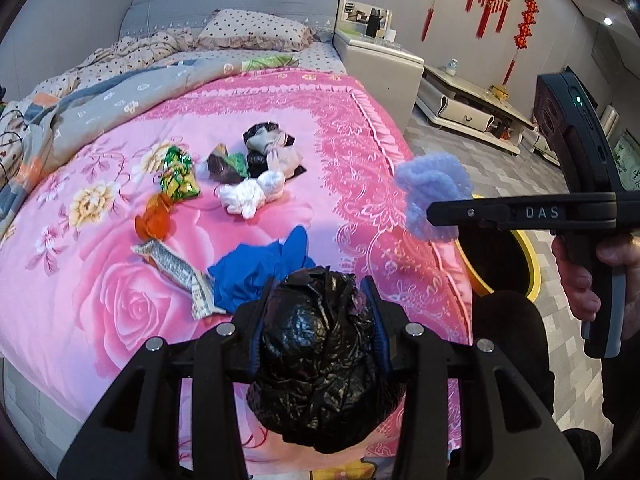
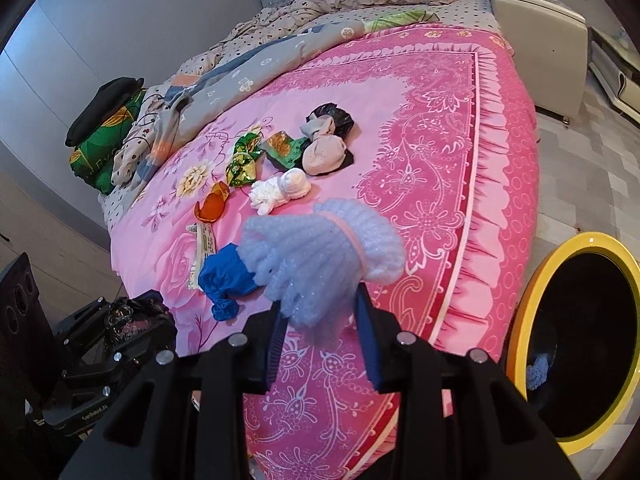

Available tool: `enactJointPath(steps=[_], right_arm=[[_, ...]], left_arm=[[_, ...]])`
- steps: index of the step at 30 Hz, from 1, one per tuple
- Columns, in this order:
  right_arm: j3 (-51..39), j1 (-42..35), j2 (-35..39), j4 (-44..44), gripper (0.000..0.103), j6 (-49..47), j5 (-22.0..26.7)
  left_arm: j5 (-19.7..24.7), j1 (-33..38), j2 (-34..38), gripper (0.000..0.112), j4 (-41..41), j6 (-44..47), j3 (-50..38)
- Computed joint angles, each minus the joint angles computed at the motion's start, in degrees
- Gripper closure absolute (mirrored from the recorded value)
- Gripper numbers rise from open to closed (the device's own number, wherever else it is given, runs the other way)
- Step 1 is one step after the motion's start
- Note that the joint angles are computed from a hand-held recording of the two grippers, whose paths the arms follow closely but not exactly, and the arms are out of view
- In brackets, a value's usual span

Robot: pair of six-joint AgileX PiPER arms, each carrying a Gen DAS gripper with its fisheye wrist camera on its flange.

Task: Collect trash
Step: 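Carry the black bag and foam net over the bin and release both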

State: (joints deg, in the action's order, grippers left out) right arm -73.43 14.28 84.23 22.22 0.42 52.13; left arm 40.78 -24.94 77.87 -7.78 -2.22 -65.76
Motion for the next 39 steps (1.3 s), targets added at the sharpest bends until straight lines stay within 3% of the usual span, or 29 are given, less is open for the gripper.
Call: enactJointPath(steps=[10,27,39], right_arm=[[1.80,-10.23,-4.81,3.38,0.072,-4.92,3.25],[4.06,-30.80,-8.98,9.37,0.072,-15.52,8.85],[4.91,-44.25,-9.00,11.75,0.072,-21.31,11.83]], left_arm=[[3.25,-6.01,5.11,0.073,6.14,-4.97,-11.22],[7.32,-15.80,19.66,0.073,5.23,-6.92,-31.35],[15.55,-20.95,35.68,0.073,2.53,-7.35,-54.10]])
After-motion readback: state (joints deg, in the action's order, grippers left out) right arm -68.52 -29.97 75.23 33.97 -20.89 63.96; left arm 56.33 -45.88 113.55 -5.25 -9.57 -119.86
